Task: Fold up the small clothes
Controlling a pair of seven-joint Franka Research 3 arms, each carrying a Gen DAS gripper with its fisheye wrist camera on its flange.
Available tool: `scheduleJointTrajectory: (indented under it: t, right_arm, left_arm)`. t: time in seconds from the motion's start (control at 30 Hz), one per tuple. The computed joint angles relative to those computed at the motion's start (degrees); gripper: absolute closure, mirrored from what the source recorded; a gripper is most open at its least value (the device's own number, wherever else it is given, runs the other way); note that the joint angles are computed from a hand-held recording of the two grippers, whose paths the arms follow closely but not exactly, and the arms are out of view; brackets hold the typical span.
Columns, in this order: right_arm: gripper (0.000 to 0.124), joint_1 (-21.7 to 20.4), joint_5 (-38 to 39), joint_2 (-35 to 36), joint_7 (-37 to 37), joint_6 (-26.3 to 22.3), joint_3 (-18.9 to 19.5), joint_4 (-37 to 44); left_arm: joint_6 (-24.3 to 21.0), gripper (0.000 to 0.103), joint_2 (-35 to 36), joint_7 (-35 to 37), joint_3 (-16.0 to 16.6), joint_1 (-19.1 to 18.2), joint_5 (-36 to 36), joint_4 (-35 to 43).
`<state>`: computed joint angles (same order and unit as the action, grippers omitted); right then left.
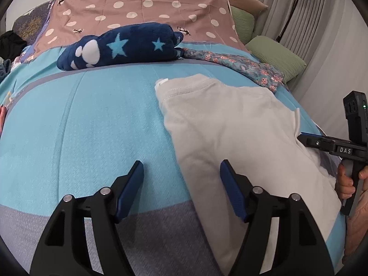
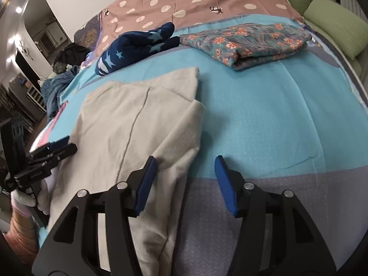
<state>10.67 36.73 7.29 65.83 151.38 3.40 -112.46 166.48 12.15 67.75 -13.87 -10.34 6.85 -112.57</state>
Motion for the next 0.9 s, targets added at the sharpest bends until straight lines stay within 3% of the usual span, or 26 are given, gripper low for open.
scheduleJointTrajectory:
  t: [0.13,0.17,0.27,0.33,0.5,0.67,0.77,0.9]
  right_arm:
    - [0.067,-1.5,6.6,1.7,-7.2,-5.0,0.8,3.0]
    - [0.062,-2.0,8.5,3.7,-9.8,-8.1,1.2,5.7]
    - [0.054,-2.2,9.1,7.7,-12.6,-10.6,1.8,10.8]
    - [0.059,-2.0,9.1,9.3,-12.1,-10.0,2.1,12.9]
    - [0.084,-2.9,12.9,8.9,-14.6,-7.7,3.3,11.4]
    - [0.103,-2.6,15.4,7.5,-16.8,-6.7,3.4,9.9]
    - [0.108,-1.0,14.1,5.8,-18.0,-2.0,3.4,7.8]
    - [0.109,0.3,14.9,3.2,-20.1,3.5,3.6,4.9]
  left_arm:
    - [-1.2,0.027,2.6,7.5,-3.7,3.2,-7.7,2.9]
    - [-1.5,0.027,3.9,9.6,-4.5,3.7,-8.8,4.5]
    - [-2.5,0.027,7.8,18.7,-9.9,7.8,-16.9,9.0]
    - [-2.6,0.043,9.5,22.8,-12.2,9.5,-21.2,10.7]
    - [0.0,0.065,8.4,20.8,-8.9,6.2,-20.2,9.1]
    - [1.2,0.076,7.1,13.2,-1.9,-0.4,-9.2,8.4]
    - [3.4,0.086,6.2,9.5,0.3,-2.3,-3.2,7.3]
    - [7.5,0.088,3.4,2.5,5.1,-6.2,6.7,4.4]
